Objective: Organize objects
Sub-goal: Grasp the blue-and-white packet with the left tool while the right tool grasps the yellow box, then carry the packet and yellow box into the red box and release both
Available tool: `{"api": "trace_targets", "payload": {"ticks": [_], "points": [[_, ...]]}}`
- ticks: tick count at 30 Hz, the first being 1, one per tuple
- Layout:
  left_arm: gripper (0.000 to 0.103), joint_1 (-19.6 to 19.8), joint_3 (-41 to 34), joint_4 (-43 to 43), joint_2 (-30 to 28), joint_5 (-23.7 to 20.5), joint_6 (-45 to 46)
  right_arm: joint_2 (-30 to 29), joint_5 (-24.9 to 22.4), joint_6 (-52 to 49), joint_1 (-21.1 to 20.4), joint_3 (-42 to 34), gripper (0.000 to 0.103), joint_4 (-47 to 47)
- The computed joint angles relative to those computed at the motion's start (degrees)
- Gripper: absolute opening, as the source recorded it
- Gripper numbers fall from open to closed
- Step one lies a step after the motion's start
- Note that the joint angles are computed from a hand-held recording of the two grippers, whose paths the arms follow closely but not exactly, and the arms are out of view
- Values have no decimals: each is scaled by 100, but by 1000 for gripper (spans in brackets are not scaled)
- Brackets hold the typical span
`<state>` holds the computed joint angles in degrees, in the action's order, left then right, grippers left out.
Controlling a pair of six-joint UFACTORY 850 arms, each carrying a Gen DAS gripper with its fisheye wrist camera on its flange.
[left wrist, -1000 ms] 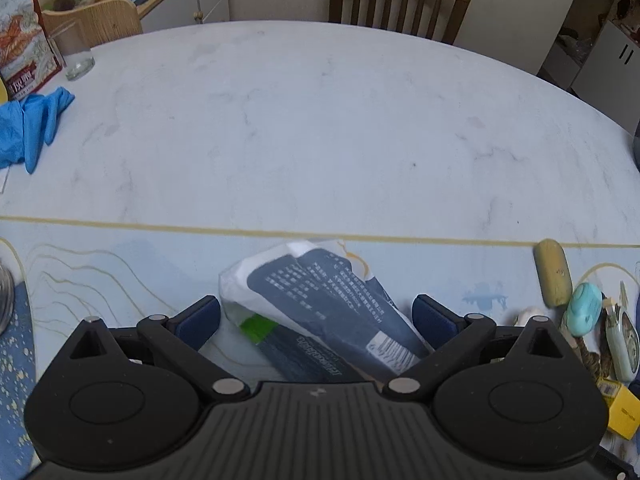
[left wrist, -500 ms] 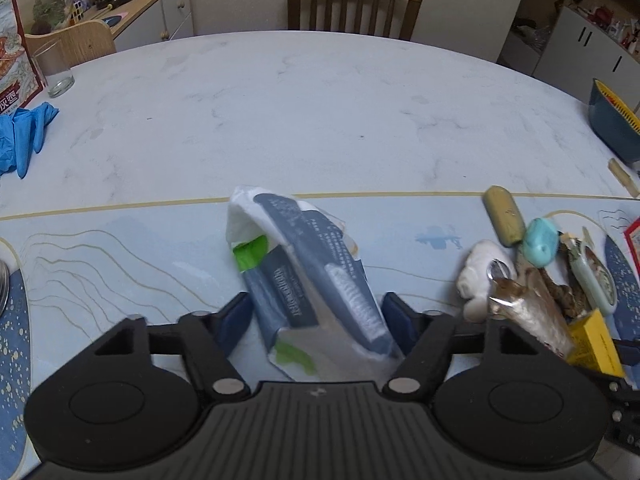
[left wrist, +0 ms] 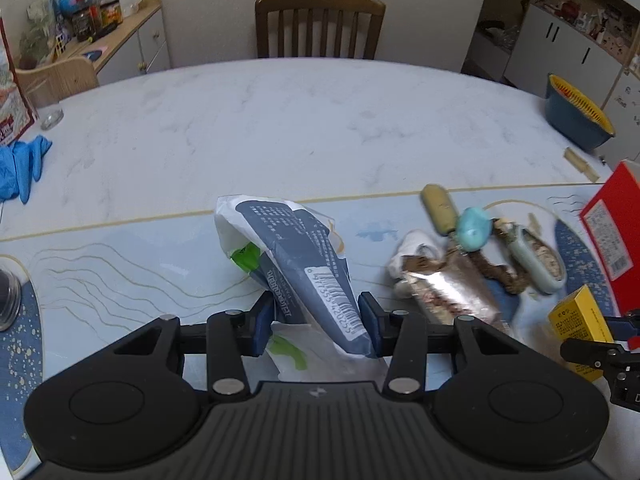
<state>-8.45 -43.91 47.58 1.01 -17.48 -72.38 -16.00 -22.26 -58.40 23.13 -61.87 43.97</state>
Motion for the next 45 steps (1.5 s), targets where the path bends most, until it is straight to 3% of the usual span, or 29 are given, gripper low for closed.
{"api": "trace_targets", "payload": {"ticks": [8, 19, 33, 45], "points": [[44, -567, -243, -225, 331, -278, 361, 415, -469, -489, -424, 93, 28, 661], [44, -1357, -970, -482, 123, -501, 453, 765, -933, -1014, -1119, 10, 28, 911], [44, -2225, -2608, -580, -1224, -739, 717, 542, -1284, -1771, -2263, -396, 28, 1233], [45, -2608, -4240, -1062, -2636, -1108, 1510, -118, -1237, -1868, -2981, -1031, 28, 1105]]}}
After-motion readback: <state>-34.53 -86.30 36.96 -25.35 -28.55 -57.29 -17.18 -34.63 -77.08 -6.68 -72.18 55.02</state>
